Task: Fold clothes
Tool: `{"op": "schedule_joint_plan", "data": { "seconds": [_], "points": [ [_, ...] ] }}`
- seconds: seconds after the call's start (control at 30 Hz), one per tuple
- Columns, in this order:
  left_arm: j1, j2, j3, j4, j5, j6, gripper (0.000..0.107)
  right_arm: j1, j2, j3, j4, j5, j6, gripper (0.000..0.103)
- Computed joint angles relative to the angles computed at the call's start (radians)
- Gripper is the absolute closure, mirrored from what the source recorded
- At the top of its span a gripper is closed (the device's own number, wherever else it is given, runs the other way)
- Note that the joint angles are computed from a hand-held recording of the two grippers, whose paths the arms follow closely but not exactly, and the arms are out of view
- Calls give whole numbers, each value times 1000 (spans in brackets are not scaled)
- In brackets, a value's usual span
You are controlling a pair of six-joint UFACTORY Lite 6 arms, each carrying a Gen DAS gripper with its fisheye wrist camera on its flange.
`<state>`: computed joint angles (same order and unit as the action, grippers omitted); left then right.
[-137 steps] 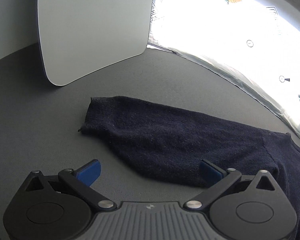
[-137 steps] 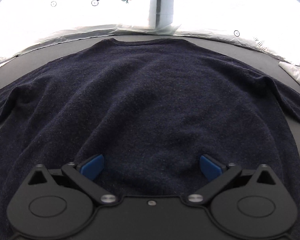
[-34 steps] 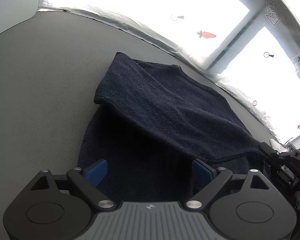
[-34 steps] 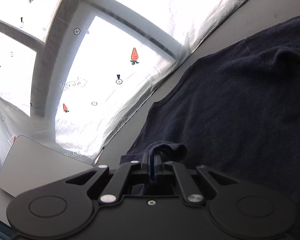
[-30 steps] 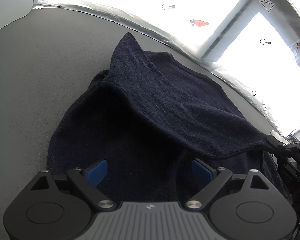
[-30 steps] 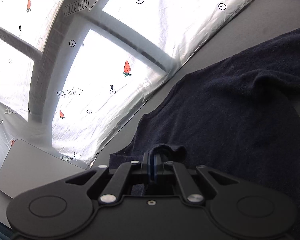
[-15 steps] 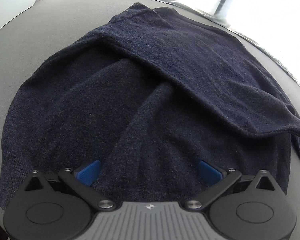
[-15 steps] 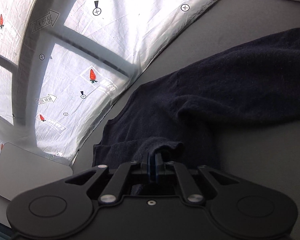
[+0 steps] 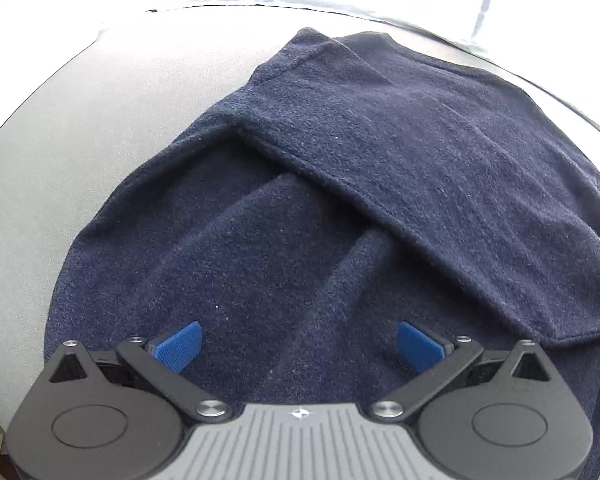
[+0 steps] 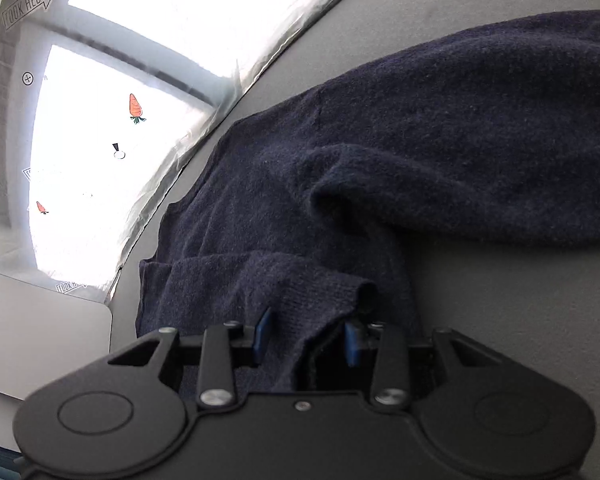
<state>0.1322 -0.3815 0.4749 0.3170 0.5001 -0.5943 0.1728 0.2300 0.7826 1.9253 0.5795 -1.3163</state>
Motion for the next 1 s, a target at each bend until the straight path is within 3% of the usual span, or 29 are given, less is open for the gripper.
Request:
{"op": "schedule_joint_plan", "data": {
  "seconds": [0.03,0.07,0.2,0.6,1.0],
  "points": [
    [1,43,12,4,-16,-4,4,-5,-5,-3,33,22,-40,94],
    [-13,47,-2,51,-44,-49,4,-13,-9,-5,67,51,-81,97],
    [-44,-16,-93,261,-135,-258,4,-16,-9,59,57,46,-130,98],
    [-34,-13,-106,295,-157,-285,4,-124,146,403,52,99,-98,98],
    [-33,-61,-136,275,-148,-260,4,-279,137,349,164,6,-255,98]
  ]
}}
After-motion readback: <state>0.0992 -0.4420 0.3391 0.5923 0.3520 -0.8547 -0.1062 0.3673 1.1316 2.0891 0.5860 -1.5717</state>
